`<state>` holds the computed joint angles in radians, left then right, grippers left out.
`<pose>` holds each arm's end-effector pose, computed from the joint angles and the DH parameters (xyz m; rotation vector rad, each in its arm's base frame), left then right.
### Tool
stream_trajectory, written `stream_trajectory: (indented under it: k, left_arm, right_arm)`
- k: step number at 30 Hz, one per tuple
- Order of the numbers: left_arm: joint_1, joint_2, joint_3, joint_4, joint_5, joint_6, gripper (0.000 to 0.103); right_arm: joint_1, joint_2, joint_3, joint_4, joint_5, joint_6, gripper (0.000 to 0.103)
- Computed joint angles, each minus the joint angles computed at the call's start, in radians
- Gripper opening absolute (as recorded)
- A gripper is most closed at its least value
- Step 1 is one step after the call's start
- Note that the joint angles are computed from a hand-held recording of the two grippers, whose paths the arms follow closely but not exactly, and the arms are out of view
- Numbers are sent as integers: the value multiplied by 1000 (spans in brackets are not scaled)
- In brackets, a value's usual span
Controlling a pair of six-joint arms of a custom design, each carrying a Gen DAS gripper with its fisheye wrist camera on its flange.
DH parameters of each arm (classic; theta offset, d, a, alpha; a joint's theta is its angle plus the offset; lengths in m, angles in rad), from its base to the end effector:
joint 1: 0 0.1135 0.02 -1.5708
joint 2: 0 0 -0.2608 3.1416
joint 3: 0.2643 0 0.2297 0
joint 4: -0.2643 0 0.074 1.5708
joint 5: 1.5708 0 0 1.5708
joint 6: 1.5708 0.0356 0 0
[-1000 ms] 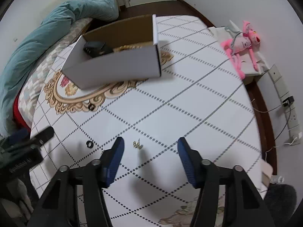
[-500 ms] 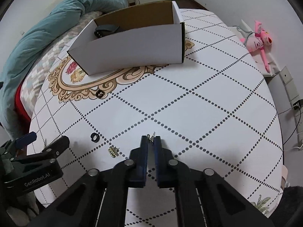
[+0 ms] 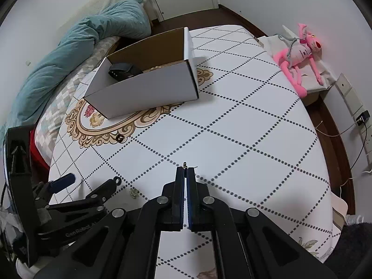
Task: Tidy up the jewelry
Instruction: 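Pinch a small earring with the right tool while the left tool grasps a black ring, then drop the earring and black ring into the box, opening both tools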
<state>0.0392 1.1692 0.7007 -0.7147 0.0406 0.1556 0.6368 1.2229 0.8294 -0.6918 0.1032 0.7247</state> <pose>0.1843 0.0058 0.2055 0.1710 2.7467 -0.0031 0.1710 0.1219 0.2323 0.1522 2.6797 0.3106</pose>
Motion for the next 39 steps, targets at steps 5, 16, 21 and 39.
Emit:
stream_trajectory:
  k: [5, 16, 21, 39]
  left_arm:
    - [-55, -3, -8, 20, 0, -13, 48]
    - [-49, 25, 13, 31, 46, 1, 9]
    - [-3, 2, 36, -14, 92, 14, 9]
    - [81, 329, 737, -290, 306, -23, 9]
  right_arm:
    - [-4, -35, -31, -1, -7, 9, 2]
    - [16, -49, -17, -12, 5, 18, 2]
    - [11, -70, -1, -24, 2, 16, 2]
    - [-182, 172, 449, -51, -125, -208, 2]
